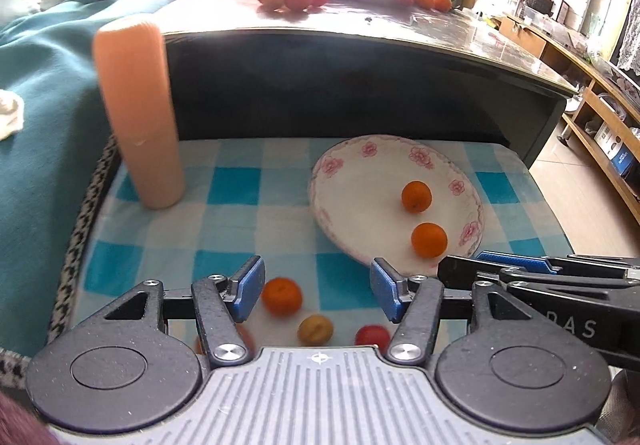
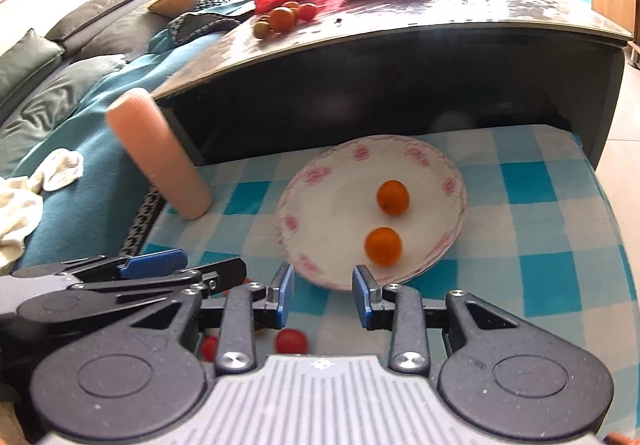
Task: Organize fruits
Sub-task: 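Move both open tools back from the plate to the remaining fruit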
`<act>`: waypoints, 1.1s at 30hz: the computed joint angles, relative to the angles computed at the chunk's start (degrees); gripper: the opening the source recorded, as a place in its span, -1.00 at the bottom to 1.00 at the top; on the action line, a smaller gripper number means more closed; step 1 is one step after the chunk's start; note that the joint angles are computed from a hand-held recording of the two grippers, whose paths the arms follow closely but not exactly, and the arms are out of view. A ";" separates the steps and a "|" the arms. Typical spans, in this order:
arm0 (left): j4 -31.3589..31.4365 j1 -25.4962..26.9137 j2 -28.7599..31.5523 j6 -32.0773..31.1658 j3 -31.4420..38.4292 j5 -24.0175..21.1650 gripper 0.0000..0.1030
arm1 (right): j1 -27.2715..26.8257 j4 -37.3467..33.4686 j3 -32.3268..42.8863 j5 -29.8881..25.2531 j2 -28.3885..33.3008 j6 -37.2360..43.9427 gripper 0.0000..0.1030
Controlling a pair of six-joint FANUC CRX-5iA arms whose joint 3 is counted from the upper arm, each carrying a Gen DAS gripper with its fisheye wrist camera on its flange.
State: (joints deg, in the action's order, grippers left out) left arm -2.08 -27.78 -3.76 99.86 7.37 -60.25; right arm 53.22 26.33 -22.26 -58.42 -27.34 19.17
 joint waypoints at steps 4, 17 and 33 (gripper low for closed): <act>0.38 1.07 -2.17 -0.58 -1.92 -0.71 0.28 | 3.04 0.82 0.09 -0.98 -0.03 -1.49 -0.32; 4.31 6.05 -7.34 -5.88 -9.08 -4.07 0.28 | 10.06 -4.31 0.18 -3.48 0.91 1.29 -0.26; 9.38 11.83 -10.04 -9.41 -13.63 -6.26 0.30 | 11.91 -9.87 -0.21 -0.85 2.64 6.98 -0.25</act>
State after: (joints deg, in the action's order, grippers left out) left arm 7.30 -15.95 -13.79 90.45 -6.26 -66.50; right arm 65.14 16.45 -22.47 -59.27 -24.70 26.15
